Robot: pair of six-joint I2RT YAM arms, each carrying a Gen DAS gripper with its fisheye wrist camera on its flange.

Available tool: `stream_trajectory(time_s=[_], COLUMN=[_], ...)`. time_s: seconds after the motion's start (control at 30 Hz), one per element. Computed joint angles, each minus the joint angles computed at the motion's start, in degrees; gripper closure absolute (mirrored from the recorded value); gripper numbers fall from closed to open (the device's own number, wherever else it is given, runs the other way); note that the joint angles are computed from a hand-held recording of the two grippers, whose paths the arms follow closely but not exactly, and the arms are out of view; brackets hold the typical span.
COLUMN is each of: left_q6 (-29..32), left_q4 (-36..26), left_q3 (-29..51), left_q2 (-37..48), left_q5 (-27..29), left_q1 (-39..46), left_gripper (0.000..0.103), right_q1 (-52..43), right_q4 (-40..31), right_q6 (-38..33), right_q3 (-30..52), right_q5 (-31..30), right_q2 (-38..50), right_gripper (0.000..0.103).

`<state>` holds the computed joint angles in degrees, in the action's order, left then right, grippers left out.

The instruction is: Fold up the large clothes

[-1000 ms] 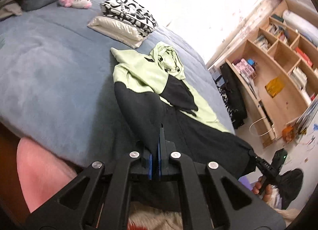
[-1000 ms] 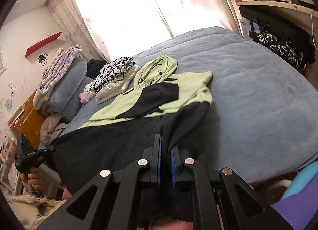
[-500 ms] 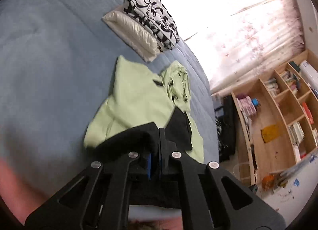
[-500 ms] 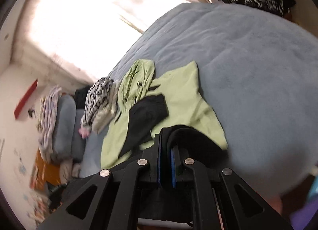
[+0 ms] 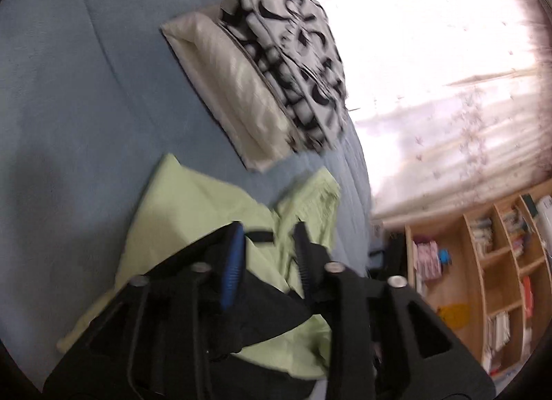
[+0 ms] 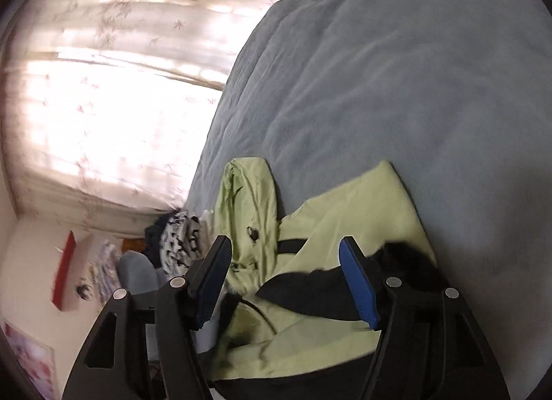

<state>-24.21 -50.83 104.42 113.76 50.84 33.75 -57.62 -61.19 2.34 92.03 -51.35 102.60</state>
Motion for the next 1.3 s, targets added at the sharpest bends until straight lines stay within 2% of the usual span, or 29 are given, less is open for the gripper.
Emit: stream_trajectory(time_s=[0.07, 0.17, 0.23, 0.3, 0.5, 0.53, 0.6, 0.63, 0.67, 0.73, 0.8, 0.93, 1.03, 1.2, 1.3], left_q6=[4.13, 18.82, 28.9, 36.75, 53.72, 57.52, 64.42, 67.14, 69.99, 73.37, 76.85, 81.64, 82.15, 74.47, 64.54], left_q4=[-1.99, -8.3, -9.53, -10.17, -16.38, -17.27, -18.75, -18.32, -17.77, -16.14, -14.91, -15.64, -13.63, -6.37, -0.37], left_q3=[2.85, 7.01, 6.3, 4.62, 2.07, 0.91, -2.21, -4.7, -7.52, -11.92, -15.97, -20.26, -23.27, -24.73, -21.92], left_q2=[2.46, 5.22, 4.84, 4.39, 3.76, 2.99, 0.53, -1.39, -3.53, -6.97, -10.22, -13.18, -13.86, -13.14, -11.43], left_q5=[-3.15, -7.17, -10.31, -12.05, -11.07, -11.38, -12.0, -12.95, -13.86, -14.74, -15.22, -17.18, -20.16, -23.5, -24.42], left_q1=[-1.15, -2.13, -2.27, -1.12, 6.0, 6.73, 8.18, 8.34, 8.26, 7.21, 5.3, 0.22, -4.5, -11.3, -14.54], left_gripper=[0.073, 0.073, 0.073, 0.073, 0.073, 0.073, 0.073, 0.073, 0.073, 0.073, 0.073, 0.073, 0.073, 0.073, 0.073], right_q1=[2.02, 4.44, 4.62, 3.56, -2.3, -2.83, -3.84, -3.98, -3.11, -1.72, 1.76, 9.97, 15.03, 20.23, 22.84], right_q4=[0.84, 2.33, 4.11, 4.17, 3.86, 2.96, 1.23, 0.51, 1.27, 2.74, 4.05, 9.01, 15.44, 21.24, 25.29], right_q6=[-6.33, -17.46, -22.74, -25.54, -31.0, -34.65, -42.47, -46.17, -47.6, -51.96, -52.72, -48.03, -42.67, -32.07, -25.05], right_q3=[0.63, -0.52, -4.19, -5.74, -10.38, -12.41, -17.11, -19.64, -21.35, -26.03, -29.24, -34.27, -36.51, -31.68, -27.81], right_q5=[4.95, 12.82, 15.4, 15.12, 10.71, 11.53, 13.19, 14.24, 15.55, 18.82, 21.98, 28.7, 29.8, 28.36, 30.15], right_q2=[0.41, 0.32, -1.17, -1.34, -3.85, -5.92, -9.91, -12.76, -14.7, -19.81, -22.3, -22.15, -20.24, -16.15, -13.99], right_gripper=[0.037, 0.037, 0.037, 0.037, 0.038, 0.041, 0.054, 0.064, 0.07, 0.074, 0.079, 0.08, 0.08, 0.08, 0.08])
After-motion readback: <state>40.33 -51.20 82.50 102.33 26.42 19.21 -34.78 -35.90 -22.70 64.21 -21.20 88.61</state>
